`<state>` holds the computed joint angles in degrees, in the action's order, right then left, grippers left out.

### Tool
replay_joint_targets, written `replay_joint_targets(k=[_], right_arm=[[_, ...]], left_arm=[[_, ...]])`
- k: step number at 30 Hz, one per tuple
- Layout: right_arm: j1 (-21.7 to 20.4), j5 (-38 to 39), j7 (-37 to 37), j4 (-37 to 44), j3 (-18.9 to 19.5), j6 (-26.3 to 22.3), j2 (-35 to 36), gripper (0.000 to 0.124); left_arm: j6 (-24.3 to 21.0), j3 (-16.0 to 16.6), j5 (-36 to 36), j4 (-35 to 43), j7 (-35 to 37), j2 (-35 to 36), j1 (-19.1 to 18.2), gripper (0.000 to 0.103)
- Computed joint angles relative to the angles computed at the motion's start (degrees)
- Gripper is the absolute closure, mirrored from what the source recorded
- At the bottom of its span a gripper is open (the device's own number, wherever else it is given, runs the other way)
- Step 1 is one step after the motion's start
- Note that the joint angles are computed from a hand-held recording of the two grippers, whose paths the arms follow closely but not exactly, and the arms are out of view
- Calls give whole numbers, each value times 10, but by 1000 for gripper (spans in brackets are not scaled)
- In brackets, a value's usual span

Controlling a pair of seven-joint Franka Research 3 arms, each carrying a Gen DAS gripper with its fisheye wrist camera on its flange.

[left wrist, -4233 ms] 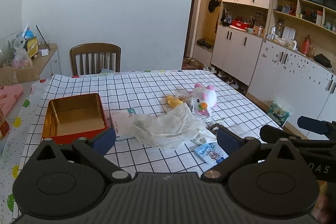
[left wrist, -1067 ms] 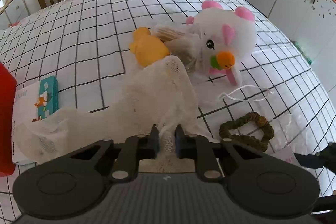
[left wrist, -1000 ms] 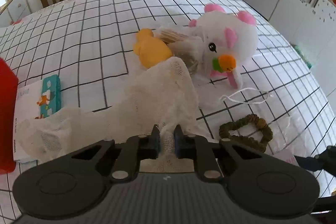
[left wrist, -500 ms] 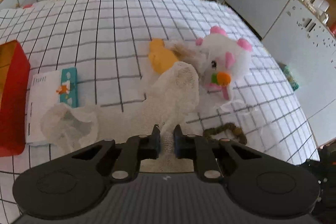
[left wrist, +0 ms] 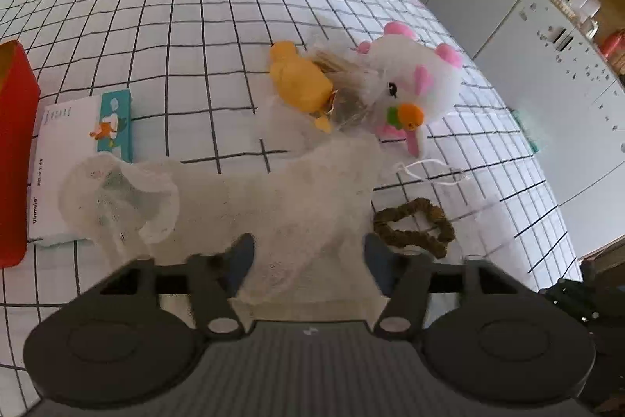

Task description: Organize soft objects

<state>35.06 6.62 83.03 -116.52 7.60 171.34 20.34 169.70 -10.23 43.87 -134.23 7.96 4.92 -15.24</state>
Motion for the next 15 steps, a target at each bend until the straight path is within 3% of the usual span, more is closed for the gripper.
replay_joint_targets(k=[3, 7, 11, 12, 14, 15], right_arm=[[0, 1, 0, 0, 0, -2, 0, 81], [1, 0, 0, -1, -1, -3, -1, 81], [5, -5, 3, 1, -4, -6, 0, 81], [6, -7, 4, 1, -6, -6, 0, 81], [7, -9, 6, 1, -7, -6, 0, 81], [6, -10, 6, 1, -7, -6, 0, 81]], left_arm=[[-39, 3, 31, 21, -22, 7, -7, 40], [-134, -7, 20, 73, 30, 39, -15, 40], [-145, -9, -48, 88, 80, 65, -7, 41], [-142, -1, -36, 87, 63, 65, -13, 41], [-142, 4, -33, 89, 56, 67, -16, 50], [-145, 6, -30, 90, 50, 67, -18, 64]])
